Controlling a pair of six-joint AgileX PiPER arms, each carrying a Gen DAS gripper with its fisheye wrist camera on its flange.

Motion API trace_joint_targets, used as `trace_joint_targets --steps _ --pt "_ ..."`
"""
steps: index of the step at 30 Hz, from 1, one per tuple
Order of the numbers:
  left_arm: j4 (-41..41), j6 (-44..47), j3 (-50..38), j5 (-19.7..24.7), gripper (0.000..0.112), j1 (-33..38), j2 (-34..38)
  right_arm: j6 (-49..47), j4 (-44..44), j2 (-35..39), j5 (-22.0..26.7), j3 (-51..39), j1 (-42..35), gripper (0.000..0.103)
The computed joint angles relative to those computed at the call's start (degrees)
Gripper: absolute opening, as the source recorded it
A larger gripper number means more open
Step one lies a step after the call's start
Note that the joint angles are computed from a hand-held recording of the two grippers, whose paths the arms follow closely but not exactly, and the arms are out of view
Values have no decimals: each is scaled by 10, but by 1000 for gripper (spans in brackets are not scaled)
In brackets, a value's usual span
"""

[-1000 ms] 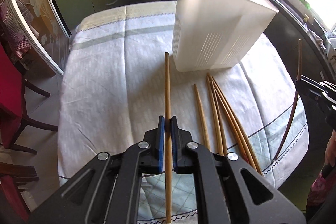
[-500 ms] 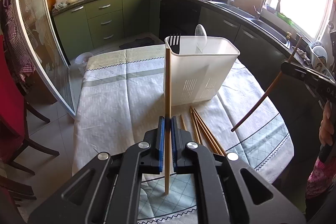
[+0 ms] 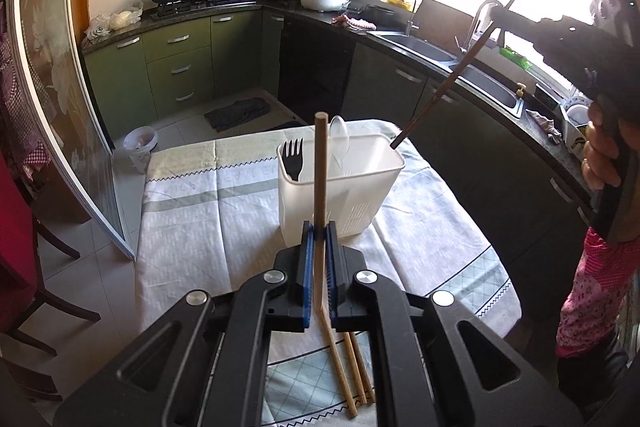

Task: Organize utensils
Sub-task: 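Lift the chopsticks upright with both grippers and carry them over the white holder, then lower both chopsticks into the white holder and open both grippers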

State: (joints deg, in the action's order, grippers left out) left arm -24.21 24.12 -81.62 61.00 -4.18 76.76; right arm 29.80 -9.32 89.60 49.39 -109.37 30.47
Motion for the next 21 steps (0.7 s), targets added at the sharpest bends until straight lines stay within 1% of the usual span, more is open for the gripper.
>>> trace_joint_targets --steps 2,4,7,10,11,13,16,18,21 --pt "-11 -7 -47 28 6 3 9 -13 2 43 41 -58 -8 7" --pt "-19 -19 -104 50 6 4 21 -20 -3 75 64 -88 -12 7" --pt "-12 -40 -193 59 6 -6 44 -21 -18 101 60 -84 -11 7" --pt "8 -73 -277 50 6 -24 83 -21 -17 111 32 -47 -8 7" --pt "19 -86 -297 43 6 -32 97 -23 -19 118 34 -49 -7 7" --pt "52 -108 -320 25 6 -53 126 -19 -32 130 28 -41 -3 7" --pt "95 -138 -317 3 6 -81 167 -30 -26 151 30 -39 -2 7" --pt "117 -155 -312 -3 6 -93 195 -33 -24 161 29 -30 1 7" --pt "131 -166 -308 1 6 -100 232 -38 -21 169 23 -12 4 7"
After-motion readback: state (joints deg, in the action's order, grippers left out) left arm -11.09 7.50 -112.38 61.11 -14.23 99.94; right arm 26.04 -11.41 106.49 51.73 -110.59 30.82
